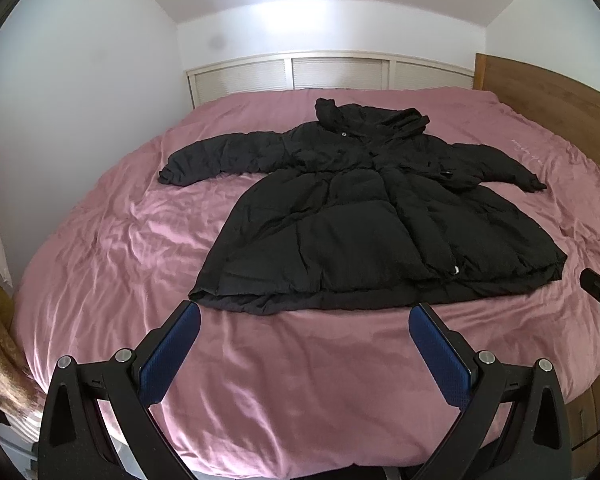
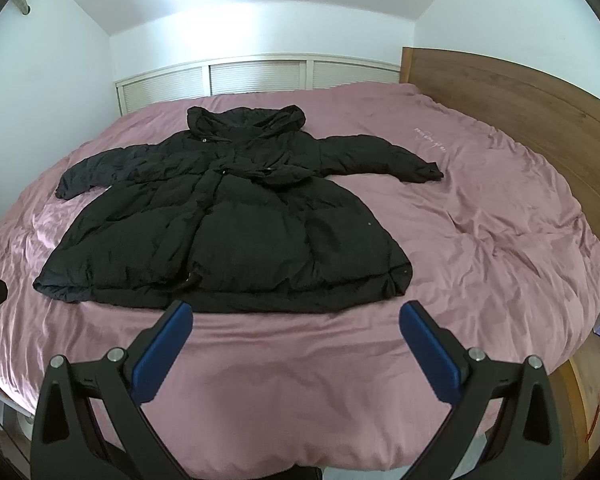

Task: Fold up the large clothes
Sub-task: 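Move both grippers toward the hem of the black puffer coat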

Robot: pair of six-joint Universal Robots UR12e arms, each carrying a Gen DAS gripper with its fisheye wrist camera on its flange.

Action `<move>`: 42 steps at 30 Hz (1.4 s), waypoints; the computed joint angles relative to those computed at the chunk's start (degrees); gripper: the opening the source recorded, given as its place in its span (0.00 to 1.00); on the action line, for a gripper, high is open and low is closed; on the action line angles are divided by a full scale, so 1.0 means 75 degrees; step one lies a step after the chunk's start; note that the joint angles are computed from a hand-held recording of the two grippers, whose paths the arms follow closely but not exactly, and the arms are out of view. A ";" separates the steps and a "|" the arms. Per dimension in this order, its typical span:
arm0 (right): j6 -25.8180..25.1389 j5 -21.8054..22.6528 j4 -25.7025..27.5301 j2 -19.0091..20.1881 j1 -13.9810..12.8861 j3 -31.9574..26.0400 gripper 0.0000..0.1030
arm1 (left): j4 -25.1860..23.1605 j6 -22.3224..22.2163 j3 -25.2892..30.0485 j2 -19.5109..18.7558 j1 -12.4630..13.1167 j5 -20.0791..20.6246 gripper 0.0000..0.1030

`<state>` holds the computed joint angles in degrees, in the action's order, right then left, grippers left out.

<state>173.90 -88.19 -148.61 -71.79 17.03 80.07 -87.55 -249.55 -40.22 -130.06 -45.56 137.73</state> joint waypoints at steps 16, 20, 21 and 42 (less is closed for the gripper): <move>-0.0075 -0.0018 0.0271 0.0341 0.0039 -0.0472 1.00 | -0.0071 0.0060 0.0167 -0.0122 0.0178 -0.0294 0.99; -0.0031 -0.0039 0.0291 0.0362 0.0036 -0.0492 1.00 | -0.0061 0.0113 0.0211 -0.0153 0.0188 -0.0294 0.99; -0.0029 -0.0041 0.0298 0.0367 0.0033 -0.0498 1.00 | -0.0034 0.0140 0.0210 -0.0156 0.0190 -0.0310 0.99; -0.0031 -0.0038 0.0253 0.0330 -0.0048 -0.0407 1.00 | 0.0253 0.0647 0.0235 -0.0243 0.0192 -0.0447 0.99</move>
